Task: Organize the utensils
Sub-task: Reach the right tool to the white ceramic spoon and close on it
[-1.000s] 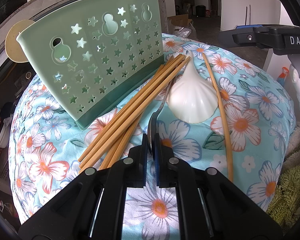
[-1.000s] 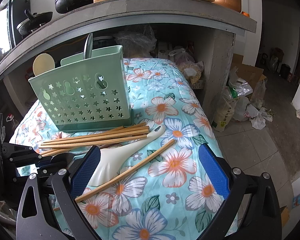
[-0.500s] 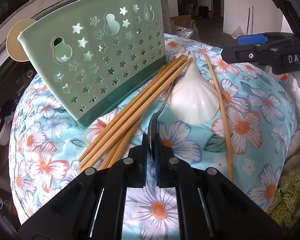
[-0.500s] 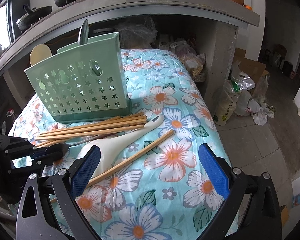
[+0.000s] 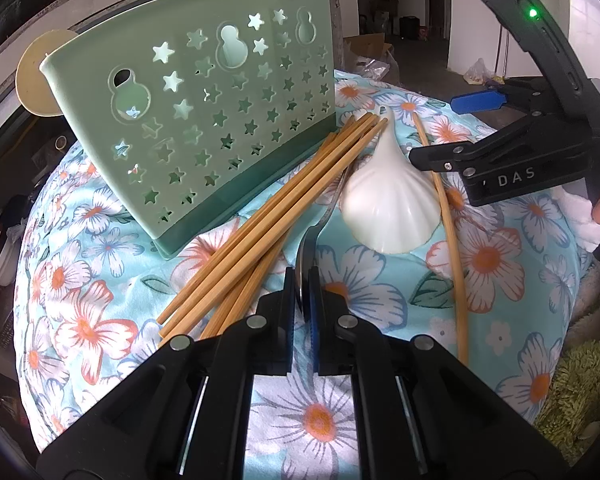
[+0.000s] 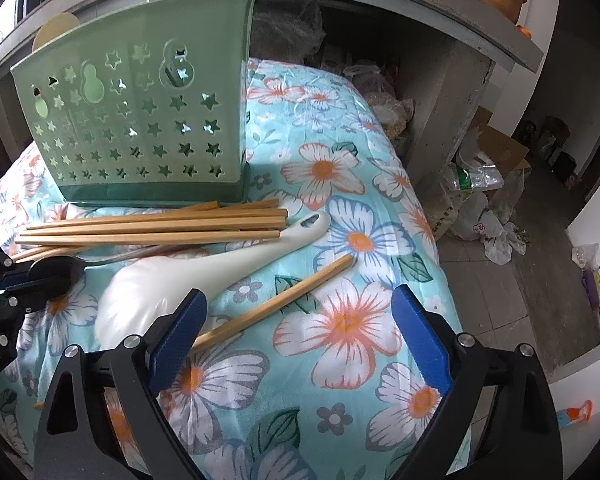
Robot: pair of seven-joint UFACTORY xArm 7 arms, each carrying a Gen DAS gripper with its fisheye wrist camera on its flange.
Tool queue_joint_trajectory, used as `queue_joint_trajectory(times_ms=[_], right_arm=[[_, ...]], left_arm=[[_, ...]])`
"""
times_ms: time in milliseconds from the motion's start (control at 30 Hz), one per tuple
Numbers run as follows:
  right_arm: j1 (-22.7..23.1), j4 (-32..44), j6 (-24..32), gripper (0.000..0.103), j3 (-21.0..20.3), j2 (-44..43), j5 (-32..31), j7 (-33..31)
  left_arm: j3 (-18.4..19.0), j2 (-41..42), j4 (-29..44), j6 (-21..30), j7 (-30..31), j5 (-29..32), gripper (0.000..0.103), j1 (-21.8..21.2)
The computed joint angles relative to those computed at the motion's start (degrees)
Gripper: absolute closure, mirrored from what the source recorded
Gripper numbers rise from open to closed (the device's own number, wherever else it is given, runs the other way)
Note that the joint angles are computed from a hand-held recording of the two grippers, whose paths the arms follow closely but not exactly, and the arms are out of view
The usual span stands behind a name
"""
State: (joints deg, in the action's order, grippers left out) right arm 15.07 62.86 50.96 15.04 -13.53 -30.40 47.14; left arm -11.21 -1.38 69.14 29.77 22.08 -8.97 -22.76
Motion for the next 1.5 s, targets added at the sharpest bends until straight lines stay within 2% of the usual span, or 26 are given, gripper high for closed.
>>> queue_joint_trajectory(times_ms=[167, 300, 433, 567, 767, 867, 1100, 1500], right_arm=[[0.64, 0.28, 2.62, 0.015, 0.21, 0.05, 0.62, -1.79], [1.56, -0.08, 4.21, 0.015, 1.55, -0.81, -2.21, -4.27], [2.99, 0.58, 5.96, 0.016, 3.80, -0.04, -8.66, -10.46], [4.68, 1.19, 7.15, 0.021, 4.56, 1.13, -14.30, -16.59], [6.83, 1.70, 7.37, 0.024, 3.83, 1.29, -15.56, -28.71], [7.14, 2.02, 6.76, 0.025, 3.63, 1.50, -14.54, -32.02], [7.86, 1.99, 4.62, 0.025, 4.44, 2.12, -15.92, -29.67], [8.22, 2.98, 3.70, 0.025, 5.87, 2.37, -20.89, -19.58]], left_arm=[[-0.04, -0.02, 0.10, 0.08, -0.20, -0.36, 0.097, -0.08], [0.00, -0.02, -0.01, -0.05, 0.00, -0.88, 0.097, -0.10], [0.00, -0.12, -0.25, -0.27, -0.08, -1.04, 0.097, -0.11], [0.04, -0.32, -0.51, -0.47, -0.13, -1.35, 0.097, -0.09], [0.08, -0.36, -0.48, -0.34, -0.11, -1.51, 0.097, -0.07], [0.07, -0.36, -0.52, -0.36, -0.17, -1.51, 0.097, -0.07], [0.11, -0.40, -0.61, -0.34, -0.07, -1.56, 0.097, -0.05], [0.13, -0.37, -0.49, -0.13, 0.07, -1.73, 0.097, -0.01]])
